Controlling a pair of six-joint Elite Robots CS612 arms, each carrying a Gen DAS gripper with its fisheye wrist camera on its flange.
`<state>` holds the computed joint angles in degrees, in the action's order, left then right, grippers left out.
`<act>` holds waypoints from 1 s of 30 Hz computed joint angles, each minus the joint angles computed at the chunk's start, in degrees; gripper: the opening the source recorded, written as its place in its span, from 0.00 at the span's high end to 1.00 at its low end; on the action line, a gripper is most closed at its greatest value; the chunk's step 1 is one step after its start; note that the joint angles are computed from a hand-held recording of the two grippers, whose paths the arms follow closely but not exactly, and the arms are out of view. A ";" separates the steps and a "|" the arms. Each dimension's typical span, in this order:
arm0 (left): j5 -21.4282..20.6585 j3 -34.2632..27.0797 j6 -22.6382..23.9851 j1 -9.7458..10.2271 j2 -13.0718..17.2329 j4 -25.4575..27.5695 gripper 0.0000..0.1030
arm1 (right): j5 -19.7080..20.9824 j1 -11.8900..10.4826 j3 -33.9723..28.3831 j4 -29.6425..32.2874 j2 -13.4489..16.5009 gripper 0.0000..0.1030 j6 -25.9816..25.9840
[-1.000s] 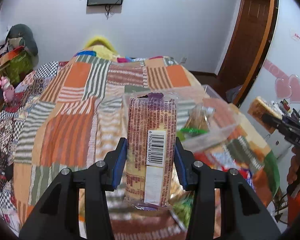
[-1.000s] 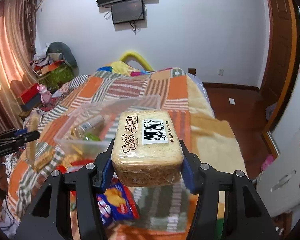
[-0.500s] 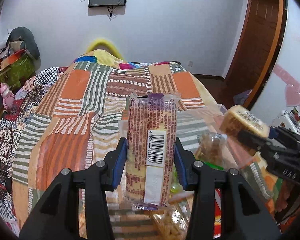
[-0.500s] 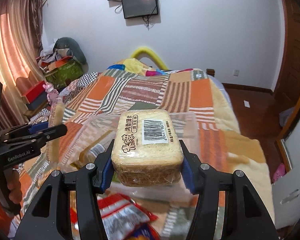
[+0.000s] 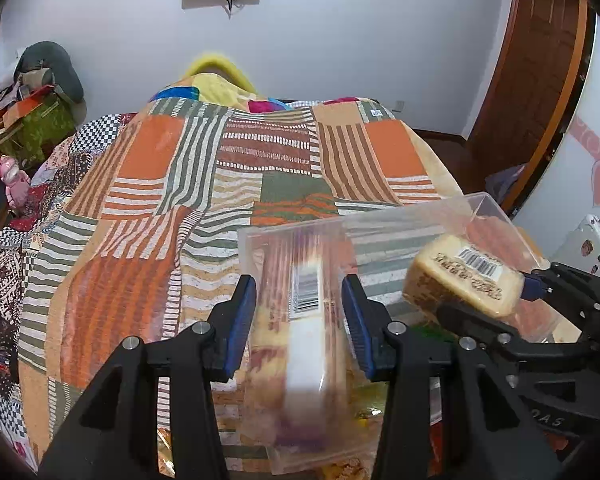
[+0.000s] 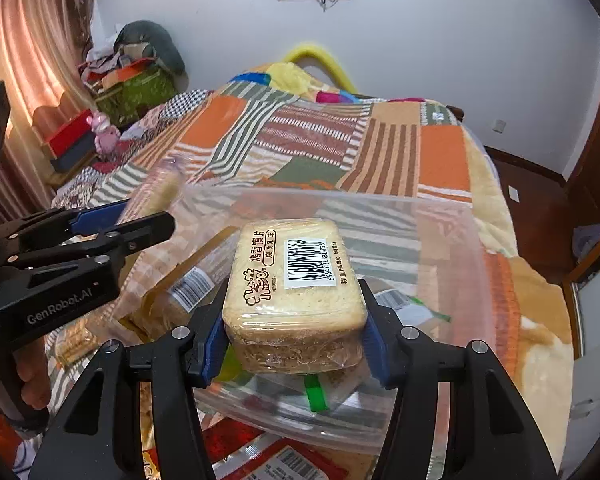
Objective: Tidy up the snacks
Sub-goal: 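Place the bread cake and biscuit roll into the clear box, opening both grippers, then grasp the blue snack bag with the right gripper while the left grasps a wafer pack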
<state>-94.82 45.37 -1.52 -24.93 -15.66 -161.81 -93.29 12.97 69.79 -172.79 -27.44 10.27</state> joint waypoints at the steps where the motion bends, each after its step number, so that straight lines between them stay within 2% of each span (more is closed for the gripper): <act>1: -0.34 0.21 0.06 0.03 -0.10 -0.19 0.57 | 0.02 0.01 -0.24 0.79 0.06 0.48 -0.04; 3: -1.01 1.07 0.50 0.09 -0.55 -0.81 0.57 | 0.71 -0.10 -0.57 2.13 0.10 0.48 0.29; 7: -1.74 3.57 1.38 0.24 -2.01 -2.58 0.57 | 0.75 0.03 0.96 -0.23 -0.75 0.48 0.09; 11: -3.43 7.60 1.73 0.92 -4.42 -5.24 0.57 | -2.47 0.60 2.45 -3.31 -1.80 0.48 -1.25; 14: -4.28 11.00 2.28 1.68 -6.38 -7.45 0.55 | -3.12 0.74 4.63 -6.14 -3.09 0.48 -1.34; 21: -3.28 18.68 4.31 3.67 -10.10 -11.25 0.47 | -5.77 1.34 9.54 -11.31 -5.52 0.48 -0.93; 25: -1.78 21.80 5.86 4.76 -11.11 -10.93 0.42 | -7.63 1.91 12.08 -13.40 -6.38 0.42 -0.34; 30: -1.01 23.05 6.05 5.98 -10.59 -8.44 0.42 | -10.48 2.84 14.98 -13.20 -7.02 0.36 1.08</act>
